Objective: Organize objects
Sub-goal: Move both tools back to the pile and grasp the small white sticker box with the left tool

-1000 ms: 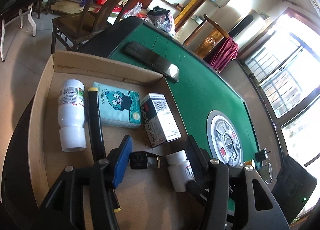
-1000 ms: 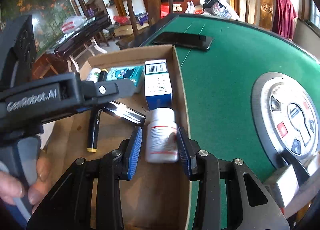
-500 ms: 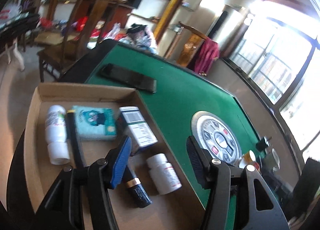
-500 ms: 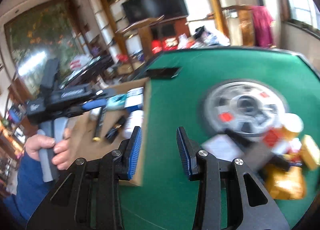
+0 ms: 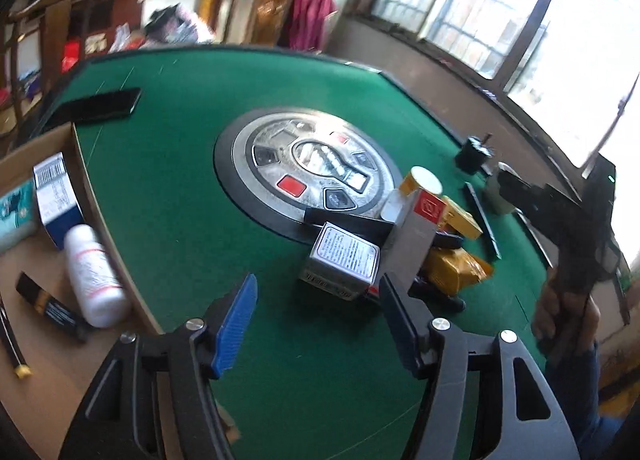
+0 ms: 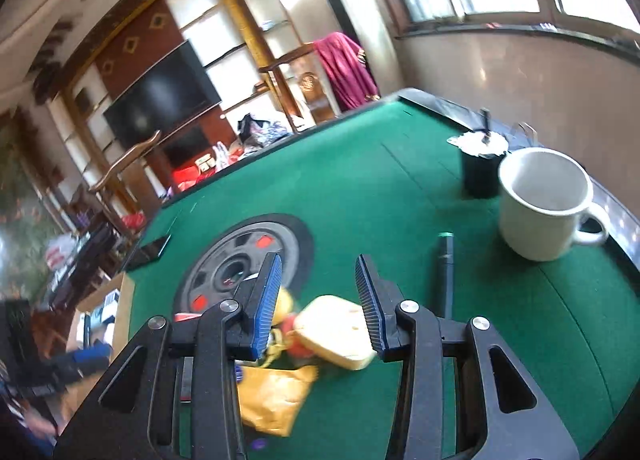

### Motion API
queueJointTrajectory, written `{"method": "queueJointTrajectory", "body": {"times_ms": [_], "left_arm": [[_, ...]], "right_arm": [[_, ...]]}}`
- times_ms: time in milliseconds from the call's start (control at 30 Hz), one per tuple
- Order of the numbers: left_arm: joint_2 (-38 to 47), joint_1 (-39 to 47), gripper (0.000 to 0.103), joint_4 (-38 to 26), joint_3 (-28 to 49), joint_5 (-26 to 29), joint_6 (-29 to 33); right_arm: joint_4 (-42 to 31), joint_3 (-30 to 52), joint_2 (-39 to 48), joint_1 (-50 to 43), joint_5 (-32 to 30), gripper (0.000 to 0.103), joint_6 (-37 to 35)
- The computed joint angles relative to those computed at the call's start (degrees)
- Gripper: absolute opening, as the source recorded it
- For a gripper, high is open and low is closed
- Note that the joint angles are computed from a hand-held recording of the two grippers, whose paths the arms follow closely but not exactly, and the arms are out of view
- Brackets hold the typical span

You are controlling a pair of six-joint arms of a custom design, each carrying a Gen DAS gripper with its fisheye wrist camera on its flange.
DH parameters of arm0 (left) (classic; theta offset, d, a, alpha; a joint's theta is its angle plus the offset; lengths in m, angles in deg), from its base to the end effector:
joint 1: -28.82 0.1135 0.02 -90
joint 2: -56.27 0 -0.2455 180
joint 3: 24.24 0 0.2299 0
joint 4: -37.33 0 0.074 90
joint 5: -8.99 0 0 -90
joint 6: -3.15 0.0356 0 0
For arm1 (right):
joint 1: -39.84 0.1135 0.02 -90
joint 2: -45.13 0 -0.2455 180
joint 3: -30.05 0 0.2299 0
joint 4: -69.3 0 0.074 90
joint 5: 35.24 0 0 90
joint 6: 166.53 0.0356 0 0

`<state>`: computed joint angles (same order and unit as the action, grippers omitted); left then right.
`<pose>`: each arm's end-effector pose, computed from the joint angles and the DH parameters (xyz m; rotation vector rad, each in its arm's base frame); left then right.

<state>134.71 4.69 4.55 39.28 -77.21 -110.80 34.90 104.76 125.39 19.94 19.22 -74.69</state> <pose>0.2424 -0.1112 0.2138 0.0353 2.4538 -0.4611 0.2762 -0.0780 0.2671 0.0892 2.1640 0.5210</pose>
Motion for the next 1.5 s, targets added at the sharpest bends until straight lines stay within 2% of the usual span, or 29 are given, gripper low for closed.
{"method": "queueJointTrajectory", "body": {"times_ms": [100, 167, 300, 400, 433, 567, 633, 700, 767, 900, 933, 967, 1133, 1267, 1300, 1367, 1433, 1500], "left_arm": [[4.6, -3.9, 0.065, -0.7, 4.1, -7.8, -2.2], [7.8, -5.3, 0.066, -1.8, 7.1, -10.9, -1.6], [13.4, -5.6, 0.067, -2.9, 11.2, -10.6, -1.3], [14.1, -6.0, 0.077, 1.1, 9.4, -12.2, -1.5], [13.7, -5.9, 0.077, 2.7, 8.3, -12.7, -1.5], [14.5, -4.1, 0.078, 7.3, 6.7, -8.3, -2.1], [14.7, -3.8, 0.075, 8.4, 6.3, -7.5, -2.4], [13.8, -3.6, 0.056, 8.5, 6.0, -5.8, -1.8], [12.9, -4.2, 0.046, 8.0, 5.8, -6.9, -1.6], [11.5, -5.7, 0.045, 6.7, 5.0, -9.5, 0.4], [11.3, -6.1, 0.045, 5.3, 5.5, -9.7, 1.2], [11.0, -6.5, 0.046, 3.8, 6.0, -9.8, 2.1], [10.9, -7.9, 0.049, -0.2, 7.6, -10.0, 3.8], [13.3, -8.2, 0.073, 0.8, 7.7, -9.7, 3.1], [14.0, -8.3, 0.074, 0.7, 7.9, -9.4, 3.1], [16.0, -8.8, 0.068, -0.9, 9.1, -10.0, 3.0], [16.1, -9.7, 0.05, -0.9, 8.9, -12.7, 3.4], [15.5, -8.8, 0.034, -0.9, 8.4, -11.8, 2.8]], "right_arm": [[-3.1, 3.0, 3.8, -0.6, -1.5, 0.038, 0.9], [-5.0, 4.9, 5.8, -0.8, -3.3, 0.038, 0.3], [-3.7, 4.5, 5.9, -0.4, -3.1, 0.038, -0.2], [-4.2, 4.9, 6.8, -0.6, -3.9, 0.038, -0.1], [-4.3, 4.9, 7.0, -1.0, -4.4, 0.038, -0.1], [-3.9, 4.5, 7.1, -1.9, -4.0, 0.038, 0.5], [-4.2, 4.6, 7.4, -0.9, -2.5, 0.038, 0.0], [-4.5, 4.7, 7.5, -0.2, -2.7, 0.038, -0.7], [-6.0, 5.4, 7.8, 0.8, -4.0, 0.038, -1.7], [-11.2, 6.5, 9.5, 1.2, -15.1, 0.041, -3.3], [-12.5, 6.8, 10.2, 1.5, -17.0, 0.049, -3.7], [-13.6, 6.8, 10.8, 2.0, -18.7, 0.053, -4.1], [-15.7, 6.4, 11.6, 5.0, -20.3, 0.055, -5.8], [-14.2, 6.0, 10.1, 9.5, -14.4, 0.055, -5.1], [-13.5, 5.9, 9.8, 10.4, -13.3, 0.055, -4.8], [-13.6, 6.3, 9.6, 12.4, -11.6, 0.055, -4.6], [-12.4, 6.0, 8.7, 15.8, -5.8, 0.055, -3.8], [-10.5, 3.8, 6.9, 18.4, -0.9, 0.055, -5.2]]}}
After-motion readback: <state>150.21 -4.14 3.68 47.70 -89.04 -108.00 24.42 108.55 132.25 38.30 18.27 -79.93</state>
